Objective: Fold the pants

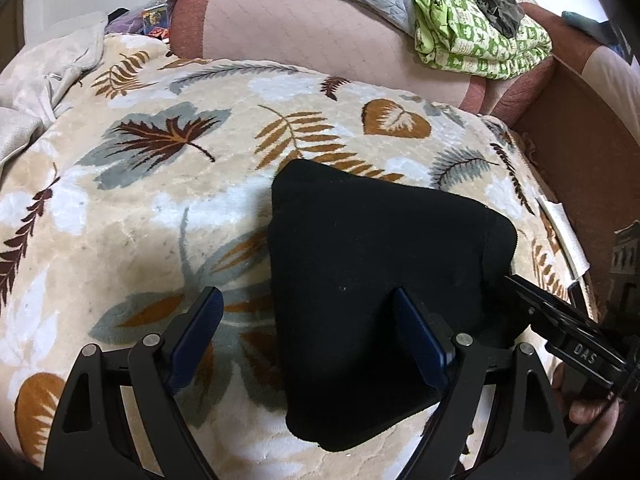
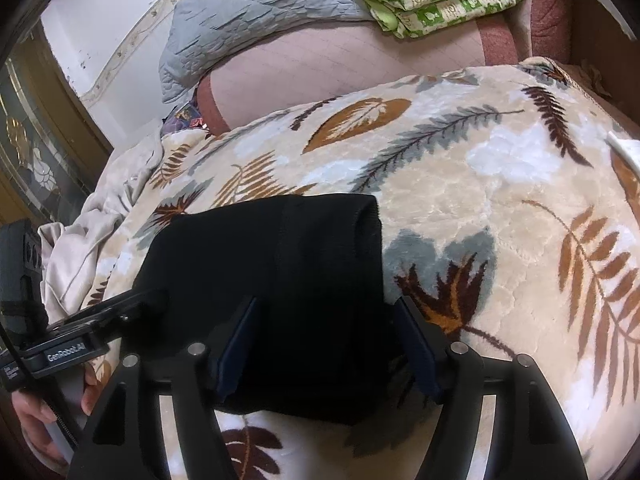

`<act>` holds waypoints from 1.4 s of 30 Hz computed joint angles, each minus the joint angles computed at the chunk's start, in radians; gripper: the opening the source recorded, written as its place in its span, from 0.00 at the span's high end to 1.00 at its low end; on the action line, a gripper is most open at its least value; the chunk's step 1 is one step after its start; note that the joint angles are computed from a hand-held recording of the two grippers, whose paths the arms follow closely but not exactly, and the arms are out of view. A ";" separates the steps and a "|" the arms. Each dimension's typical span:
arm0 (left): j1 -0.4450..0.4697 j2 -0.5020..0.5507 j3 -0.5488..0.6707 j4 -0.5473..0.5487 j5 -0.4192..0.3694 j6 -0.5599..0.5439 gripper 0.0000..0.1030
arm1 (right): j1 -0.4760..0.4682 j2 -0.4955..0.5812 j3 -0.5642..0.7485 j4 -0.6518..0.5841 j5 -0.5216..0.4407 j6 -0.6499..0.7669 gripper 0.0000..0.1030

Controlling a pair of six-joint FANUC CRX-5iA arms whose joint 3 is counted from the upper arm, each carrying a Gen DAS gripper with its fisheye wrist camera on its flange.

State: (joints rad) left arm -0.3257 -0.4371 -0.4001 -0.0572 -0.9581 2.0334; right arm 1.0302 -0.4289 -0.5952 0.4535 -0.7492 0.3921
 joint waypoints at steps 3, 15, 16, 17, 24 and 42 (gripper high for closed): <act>0.049 -0.004 -0.044 0.104 0.030 -0.105 0.15 | -0.024 0.004 0.007 -0.055 0.027 0.036 0.29; 0.104 -0.003 -0.157 0.290 0.134 -0.243 0.00 | -0.130 0.041 0.046 -0.361 0.163 0.288 0.28; 0.096 0.003 -0.146 0.269 0.128 -0.226 0.00 | -0.118 0.047 0.044 -0.331 0.159 0.266 0.33; 0.093 0.008 -0.139 0.258 0.123 -0.219 0.00 | -0.107 0.045 0.035 -0.291 0.157 0.241 0.41; 0.098 -0.022 -0.134 0.310 0.123 -0.302 0.62 | -0.060 0.005 0.033 -0.168 0.163 0.173 0.65; 0.415 -0.086 -0.142 0.291 -0.007 -0.343 0.18 | -0.084 0.302 0.248 -0.230 0.208 0.357 0.50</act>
State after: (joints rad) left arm 0.0892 -0.5234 -0.5419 0.2338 -0.9653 1.6905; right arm 0.9457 -0.1273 -0.3469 0.2233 -0.5416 0.7490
